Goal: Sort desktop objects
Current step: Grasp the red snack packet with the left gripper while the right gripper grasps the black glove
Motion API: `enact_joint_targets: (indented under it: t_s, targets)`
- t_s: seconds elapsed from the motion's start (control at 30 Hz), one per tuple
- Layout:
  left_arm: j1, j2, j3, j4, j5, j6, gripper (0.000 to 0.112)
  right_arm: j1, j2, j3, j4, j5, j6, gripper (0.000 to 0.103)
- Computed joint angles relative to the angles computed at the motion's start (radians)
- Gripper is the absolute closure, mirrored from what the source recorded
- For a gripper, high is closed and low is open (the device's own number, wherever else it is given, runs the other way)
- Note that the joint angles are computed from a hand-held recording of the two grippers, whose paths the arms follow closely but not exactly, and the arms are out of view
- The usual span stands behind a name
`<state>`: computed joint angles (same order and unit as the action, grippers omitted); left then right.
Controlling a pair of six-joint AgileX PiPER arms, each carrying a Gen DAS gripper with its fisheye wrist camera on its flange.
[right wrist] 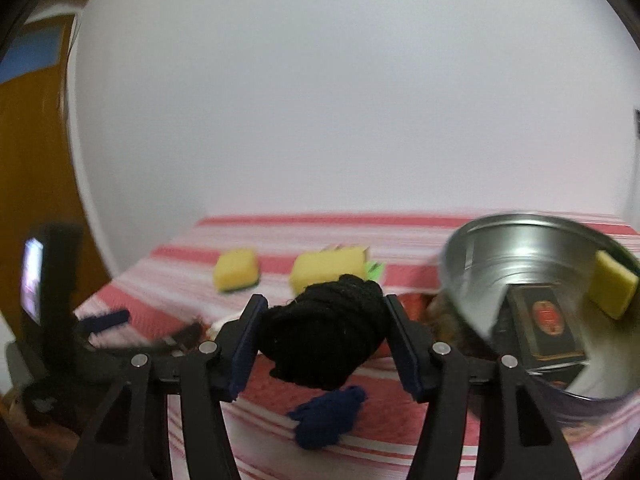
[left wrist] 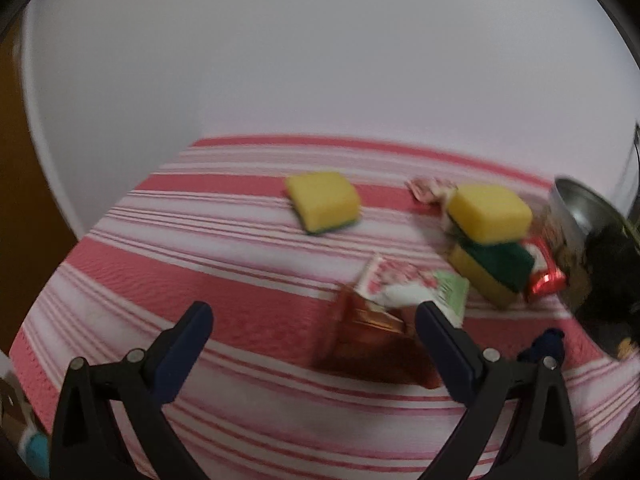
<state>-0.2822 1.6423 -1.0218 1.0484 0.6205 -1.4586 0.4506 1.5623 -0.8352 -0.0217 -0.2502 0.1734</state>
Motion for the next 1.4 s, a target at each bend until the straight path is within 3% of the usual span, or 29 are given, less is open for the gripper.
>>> enact_joint_targets:
  t_s: [0.1, 0.17, 0.23, 0.27, 0.33, 0.43, 0.5, 0.6, 0.77, 0.87, 1.07, 1.23, 1.4]
  targets:
    - [-0.007, 0.071, -0.088, -0.145, 0.053, 0.167, 0.010, -0.009, -0.014, 0.022, 0.070, -0.030, -0.037, 0.042]
    - [0.011, 0.081, -0.101, -0.210, 0.029, 0.237, 0.015, -0.022, -0.007, 0.006, 0.003, -0.008, 0.033, 0.042]
    - [0.037, 0.096, -0.115, -0.301, 0.004, 0.325, 0.029, -0.024, 0.003, -0.009, 0.013, 0.007, 0.028, 0.042]
    - [0.052, 0.093, -0.110, -0.336, -0.019, 0.351, 0.030, -0.022, 0.008, -0.017, 0.026, 0.014, 0.017, 0.042]
    - [0.077, 0.072, -0.082, -0.364, -0.066, 0.356, 0.042, -0.016, 0.023, -0.031, 0.043, 0.019, 0.001, 0.042]
    - [0.074, 0.067, -0.070, -0.336, -0.071, 0.323, 0.061, -0.008, 0.041, -0.052, 0.098, 0.025, -0.049, 0.042]
    - [0.070, 0.055, -0.050, -0.315, -0.089, 0.302, 0.064, -0.008, 0.042, -0.055, 0.126, 0.028, -0.076, 0.042]
    - [0.068, 0.036, -0.018, -0.267, -0.108, 0.238, 0.069, 0.008, 0.059, -0.065, 0.204, 0.009, -0.145, 0.042]
    - [0.081, -0.023, 0.050, -0.155, -0.163, 0.057, 0.076, -0.001, 0.045, -0.022, 0.179, -0.058, -0.124, 0.042]
    - [0.067, -0.058, 0.093, -0.029, -0.159, -0.121, 0.076, 0.005, 0.035, -0.004, 0.204, -0.091, -0.139, 0.042]
    - [-0.009, -0.135, 0.207, 0.376, -0.113, -0.589, 0.076, 0.018, 0.004, 0.052, 0.242, -0.166, -0.153, 0.042]
    - [-0.041, -0.145, 0.209, 0.396, -0.070, -0.628, 0.076, 0.029, -0.030, 0.090, 0.321, -0.202, -0.217, 0.042]
    - [-0.103, -0.134, 0.170, 0.405, -0.026, -0.606, 0.076, -0.020, -0.042, 0.102, 0.299, -0.198, -0.201, 0.042]
